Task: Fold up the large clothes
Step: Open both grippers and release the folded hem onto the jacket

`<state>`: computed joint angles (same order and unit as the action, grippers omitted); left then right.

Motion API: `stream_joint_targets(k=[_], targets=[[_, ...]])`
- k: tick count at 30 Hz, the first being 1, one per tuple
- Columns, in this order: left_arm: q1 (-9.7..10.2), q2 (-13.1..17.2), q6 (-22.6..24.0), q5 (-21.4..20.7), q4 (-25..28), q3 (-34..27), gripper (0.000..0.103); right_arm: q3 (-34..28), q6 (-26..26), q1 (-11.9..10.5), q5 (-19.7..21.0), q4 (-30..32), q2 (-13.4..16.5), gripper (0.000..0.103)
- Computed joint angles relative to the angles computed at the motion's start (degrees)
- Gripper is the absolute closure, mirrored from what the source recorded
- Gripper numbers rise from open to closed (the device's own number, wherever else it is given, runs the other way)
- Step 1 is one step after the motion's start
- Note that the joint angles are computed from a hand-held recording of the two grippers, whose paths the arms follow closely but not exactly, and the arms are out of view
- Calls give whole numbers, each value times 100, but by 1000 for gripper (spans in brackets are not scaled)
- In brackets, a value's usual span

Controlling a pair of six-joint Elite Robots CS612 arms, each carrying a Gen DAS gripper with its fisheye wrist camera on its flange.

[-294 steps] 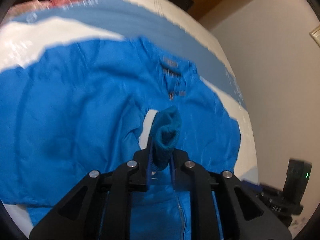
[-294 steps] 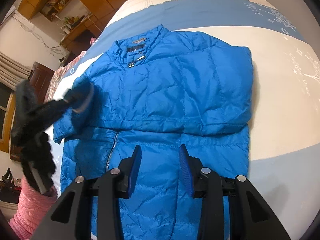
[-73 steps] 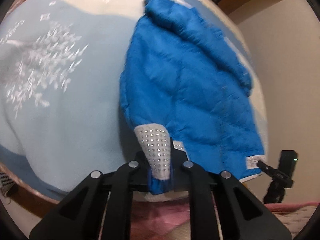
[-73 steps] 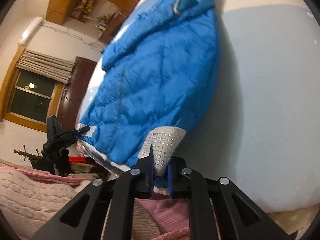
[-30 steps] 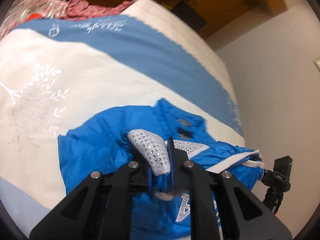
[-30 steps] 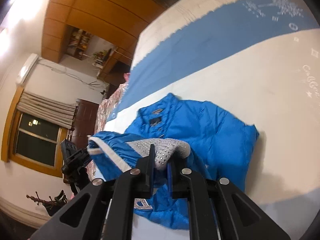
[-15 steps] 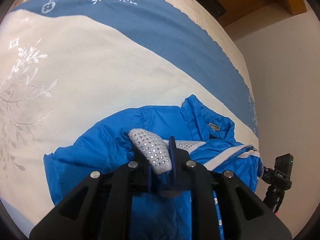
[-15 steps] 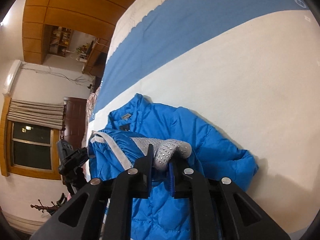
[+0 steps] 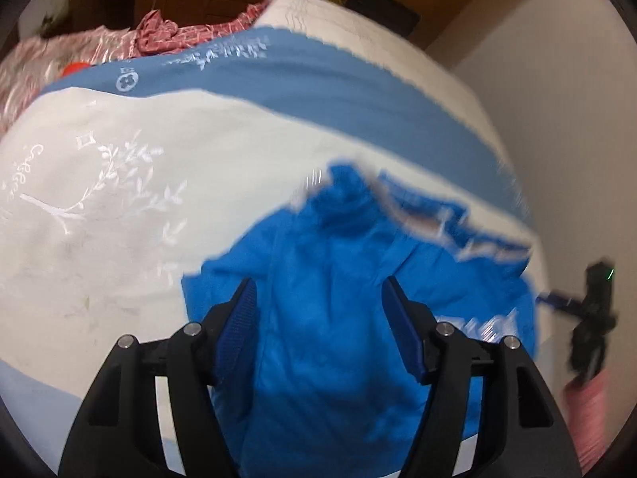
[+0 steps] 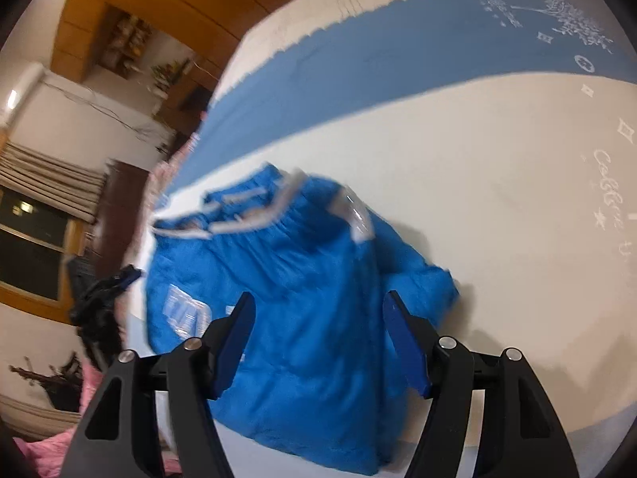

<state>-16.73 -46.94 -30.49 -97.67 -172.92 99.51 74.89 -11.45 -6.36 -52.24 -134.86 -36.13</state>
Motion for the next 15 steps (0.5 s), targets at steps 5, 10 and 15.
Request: stream_joint_targets(k=[5,10,15], targets=[[-278,49,305,780,412,1,55,-123,-51,207,-524,-25,156,43],[-284,1,173,718,-5,115,89,114,-249,270,-658,-491,-12,93],[-302,-67,167,826,-669,120,92,237,-94,182,-386,-909,-166,95]])
